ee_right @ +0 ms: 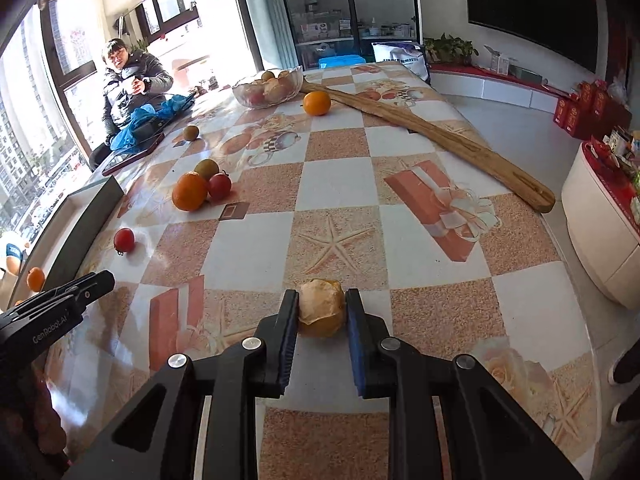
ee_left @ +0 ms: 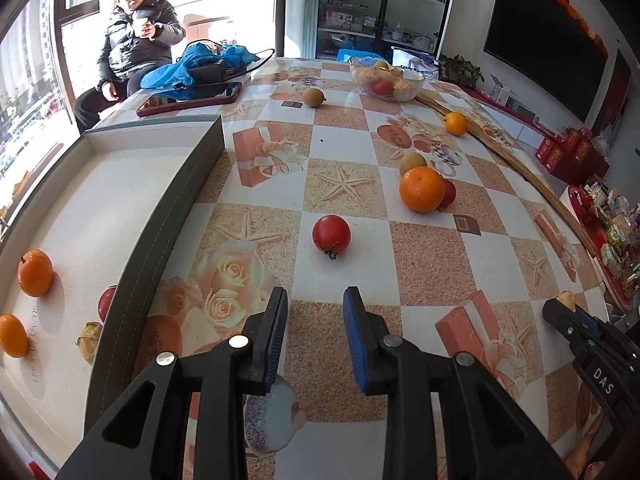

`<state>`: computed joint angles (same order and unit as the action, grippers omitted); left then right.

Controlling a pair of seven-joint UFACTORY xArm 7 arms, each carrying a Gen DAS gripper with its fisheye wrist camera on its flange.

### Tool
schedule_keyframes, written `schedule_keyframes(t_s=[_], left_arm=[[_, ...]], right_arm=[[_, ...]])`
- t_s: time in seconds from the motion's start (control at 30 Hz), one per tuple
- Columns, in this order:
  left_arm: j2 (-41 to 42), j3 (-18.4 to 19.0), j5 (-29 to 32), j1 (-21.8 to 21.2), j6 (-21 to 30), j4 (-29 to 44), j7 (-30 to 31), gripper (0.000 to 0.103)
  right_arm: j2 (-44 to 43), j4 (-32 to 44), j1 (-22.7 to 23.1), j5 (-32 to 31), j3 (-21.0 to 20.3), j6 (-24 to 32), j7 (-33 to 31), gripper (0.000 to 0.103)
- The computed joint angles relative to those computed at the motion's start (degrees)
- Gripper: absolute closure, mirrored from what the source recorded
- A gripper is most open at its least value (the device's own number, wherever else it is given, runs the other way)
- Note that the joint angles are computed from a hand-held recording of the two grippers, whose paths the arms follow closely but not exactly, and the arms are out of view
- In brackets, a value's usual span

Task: Organize fruits

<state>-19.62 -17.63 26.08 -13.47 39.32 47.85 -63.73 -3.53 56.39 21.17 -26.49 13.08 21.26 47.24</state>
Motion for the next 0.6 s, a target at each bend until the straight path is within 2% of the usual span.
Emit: schedule_keyframes(t_s=[0.07, 0.17, 0.27, 0.3, 0.33, 0.37, 0.4, 0.43, 0.6], left_arm=[[0.6, -0.1, 1.5, 0.6, -0.6, 0.8, -0.1, 0.049], [2.5, -0.1, 3.3, 0.9, -1.3, 2.9, 0.8, 0.034], [6.7, -0.2, 5.4, 0.6, 1.2, 6.6, 1.8, 0.034], [8.1, 0.3, 5.2, 0.2, 2.1, 7.6, 2.3, 0.036], [9.4, 1.0, 4.5, -0.3, 2.6, 8.2, 2.6, 0.043], [9.6, 1.2, 6.1, -0.5, 2.4, 8.1, 0.9, 0.053], [9.5, 1.7, 6.2, -1.0, 2.2, 8.0, 0.5, 0.072], [9.0, 2.1, 6.2, -1.4, 1.8, 7.6, 0.3, 0.08], [5.1, 2.4, 4.8, -2.5, -1.4, 3.3, -1.2, 0.08]], right_arm=[[0.1, 0.1, 0.1, -0.6, 0.1, 0.2, 0.1, 0.079], [-0.2, -0.3, 0.2, -0.2, 0.0, -0.1, -0.2, 0.079], [-0.3, -0.5, 0.1, 0.2, 0.0, -0.5, -0.3, 0.079], [-0.3, -0.5, 0.1, 0.2, 0.1, -0.6, -0.2, 0.079], [-0.4, -0.5, 0.0, 0.1, 0.1, -0.5, -0.2, 0.079], [-0.3, -0.5, 0.0, 0.0, 0.1, -0.5, -0.1, 0.079], [-0.3, -0.5, 0.0, -0.1, 0.2, -0.4, 0.0, 0.079], [-0.3, -0.4, -0.1, -0.3, 0.2, -0.3, 0.1, 0.079], [-0.4, -0.5, -0.1, -0.6, 0.3, -0.2, 0.4, 0.079]])
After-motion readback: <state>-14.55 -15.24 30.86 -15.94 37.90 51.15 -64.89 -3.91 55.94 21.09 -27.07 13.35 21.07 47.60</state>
